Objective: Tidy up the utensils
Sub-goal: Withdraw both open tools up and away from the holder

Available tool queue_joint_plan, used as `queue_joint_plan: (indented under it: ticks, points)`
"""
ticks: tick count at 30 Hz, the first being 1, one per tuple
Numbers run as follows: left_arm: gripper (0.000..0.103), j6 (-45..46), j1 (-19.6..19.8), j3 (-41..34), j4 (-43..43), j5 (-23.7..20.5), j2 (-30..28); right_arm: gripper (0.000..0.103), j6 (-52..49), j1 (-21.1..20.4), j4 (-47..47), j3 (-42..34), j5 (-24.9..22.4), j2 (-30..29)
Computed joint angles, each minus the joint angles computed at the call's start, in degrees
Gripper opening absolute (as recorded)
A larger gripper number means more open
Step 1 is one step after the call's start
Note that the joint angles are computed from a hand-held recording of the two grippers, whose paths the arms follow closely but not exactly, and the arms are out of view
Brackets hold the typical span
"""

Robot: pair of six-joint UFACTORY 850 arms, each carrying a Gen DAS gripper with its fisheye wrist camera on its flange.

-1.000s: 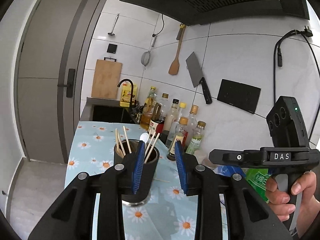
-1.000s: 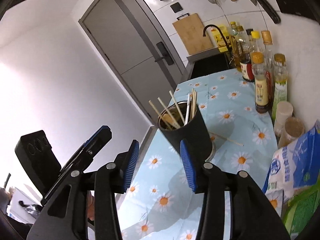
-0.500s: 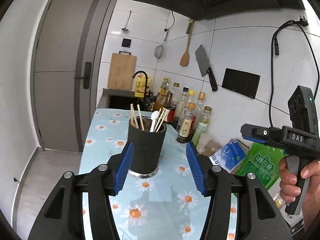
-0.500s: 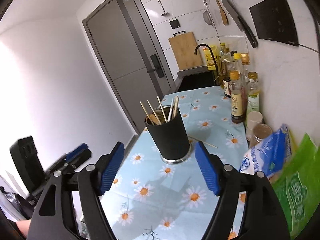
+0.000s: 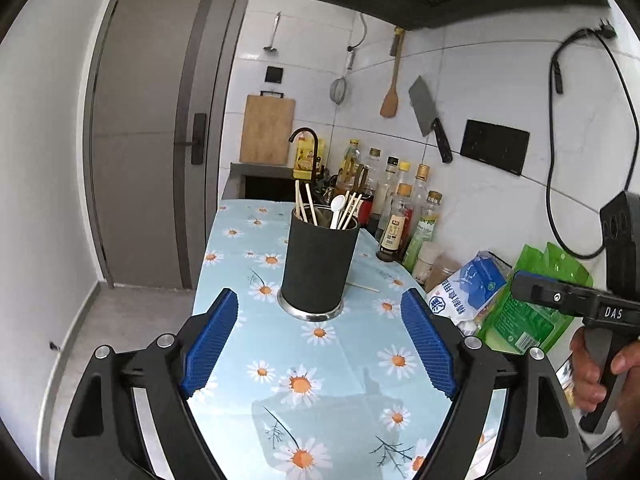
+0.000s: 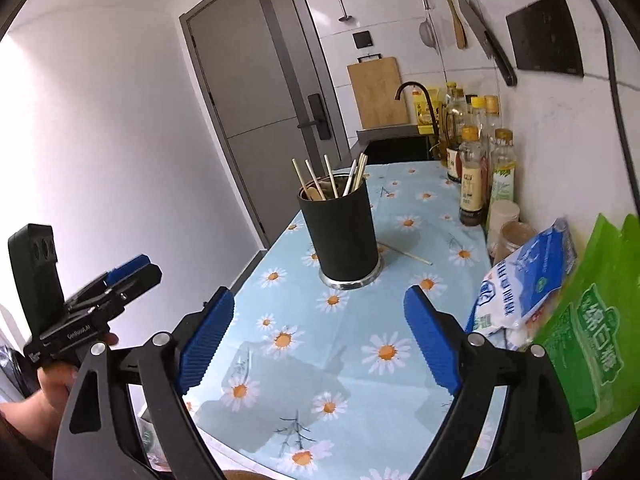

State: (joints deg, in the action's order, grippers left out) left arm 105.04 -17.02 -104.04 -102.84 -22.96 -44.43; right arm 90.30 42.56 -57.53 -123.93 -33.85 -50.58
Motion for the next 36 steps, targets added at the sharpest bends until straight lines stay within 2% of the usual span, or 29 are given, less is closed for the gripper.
queue_joint_plan:
  ticks: [7,11,15,25,28,33,36]
  points:
    - [0.085,-3.3,-0.6,1.3,4.1,0.6,0.8,0.090,2.6,0.5,-1.3,4.2,-0.5,2.3]
    - [0.087,0.4,-1.0,3.6,1.1,0.5,2.1,0.090,4.4,0.5,-1.3,6.2,-0.1,3.4]
    - [0.087,-4.1,-0.8,3.4,4.6,0.0,2.1,0.090,7.5,-0.2,-2.6,7.7,1.7,4.3]
    - [0.087,-10.8,-0.7,2.0,9.4,0.7,2.2,0.090,-6.3,-3.5,11.0,1.4,5.4,0.7]
    - [0.087,-14.4,-0.3,0.4,10.4,-1.0,1.1,0.089,-13.5,-4.0,15.3,-3.7,1.9,-2.2]
    - [0.087,-11.1,0.5,0.4,6.0,-3.9,0.6,0.089,-16.6,-4.3,17.6,-10.4,-2.5,-6.0]
    - [0.087,-14.9,1.1,0.9,8.0,-4.6,1.1,0.089,-23.3,-5.9,29.3,-16.9,-3.4,-9.6]
